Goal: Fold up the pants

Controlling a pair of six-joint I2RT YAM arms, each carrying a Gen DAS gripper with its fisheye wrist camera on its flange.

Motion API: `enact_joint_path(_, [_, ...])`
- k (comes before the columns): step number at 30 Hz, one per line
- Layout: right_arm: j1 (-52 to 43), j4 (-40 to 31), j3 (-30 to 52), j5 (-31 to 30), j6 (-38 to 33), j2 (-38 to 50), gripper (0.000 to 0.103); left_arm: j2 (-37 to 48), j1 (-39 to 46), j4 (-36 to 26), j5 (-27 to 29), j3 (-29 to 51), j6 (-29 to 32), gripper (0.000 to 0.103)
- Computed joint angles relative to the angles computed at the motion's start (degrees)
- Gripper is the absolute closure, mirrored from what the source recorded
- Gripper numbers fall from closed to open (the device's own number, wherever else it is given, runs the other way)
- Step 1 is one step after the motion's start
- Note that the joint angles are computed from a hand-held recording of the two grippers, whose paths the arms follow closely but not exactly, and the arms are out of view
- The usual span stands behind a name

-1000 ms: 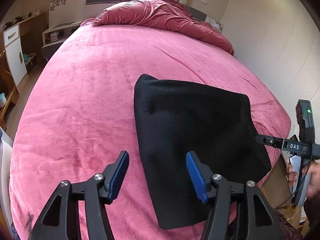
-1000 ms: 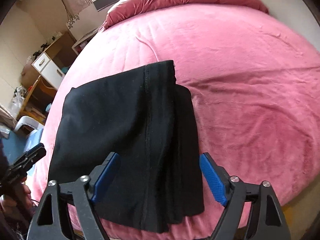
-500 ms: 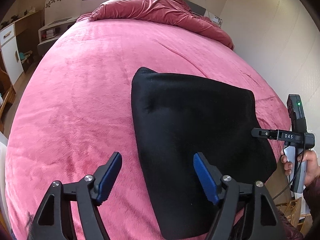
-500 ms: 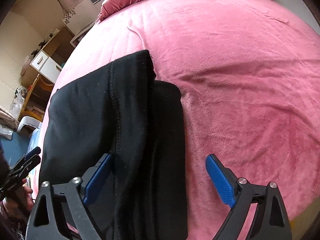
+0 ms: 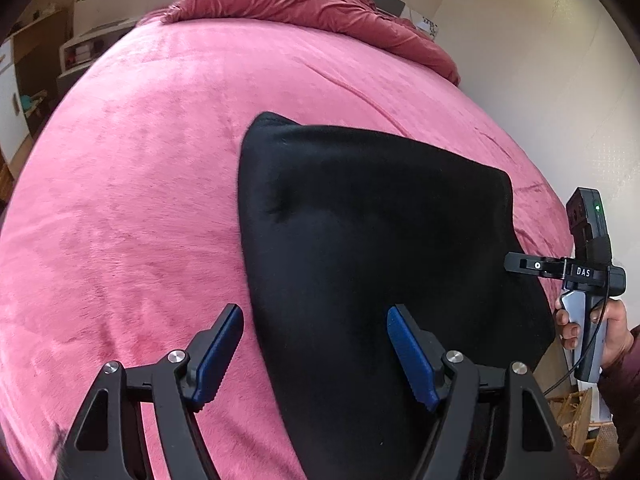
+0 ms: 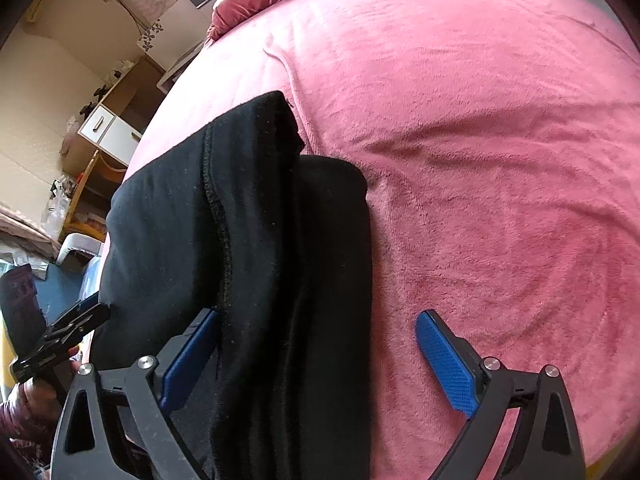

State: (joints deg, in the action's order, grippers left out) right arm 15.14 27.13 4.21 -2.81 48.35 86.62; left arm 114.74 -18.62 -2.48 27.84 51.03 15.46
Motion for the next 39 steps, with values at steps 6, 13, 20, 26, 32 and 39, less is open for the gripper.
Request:
enact_joint_path(6, [-4.08, 16.46, -2.21, -6.44, -1.52, 11.81, 0.001, 5.68, 1.19, -5.21, 4.89, 6.2, -0.67, 0.026])
enact_joint_path(13, [-7.12, 26.1, 0.15, -12.86, -5.27, 22.53, 0.002, 15.23, 3.68, -16.92, 13.22, 17.13, -0.74, 0.026])
enact_joint_path(20, [-1.75, 16.82, 2.45, -10.07, -6.13, 14.32, 0.051, 14.2, 3.83, -17.94, 17.45, 16.97, 2.49, 0.057])
enact_joint_path(26, [3.78, -2.7, 8.2, -4.4, -7.24, -3.17, 0.054, 10.28, 8.12, -20.74, 21.15, 18.99, 4.76, 0.059])
enact_joint_path(32, [1.99, -6.89, 28.97, -6.72, -13.54, 10.21, 0.054, 14.1, 12.42, -21.92, 18.12, 32.95, 1.9, 0.059])
enact_joint_path(39, [-1.22, -19.42, 60.33, -10.08, -17.74, 32.99, 0.054, 30.93, 12.21, -29.32, 10.93, 60.81, -2.97, 0.058])
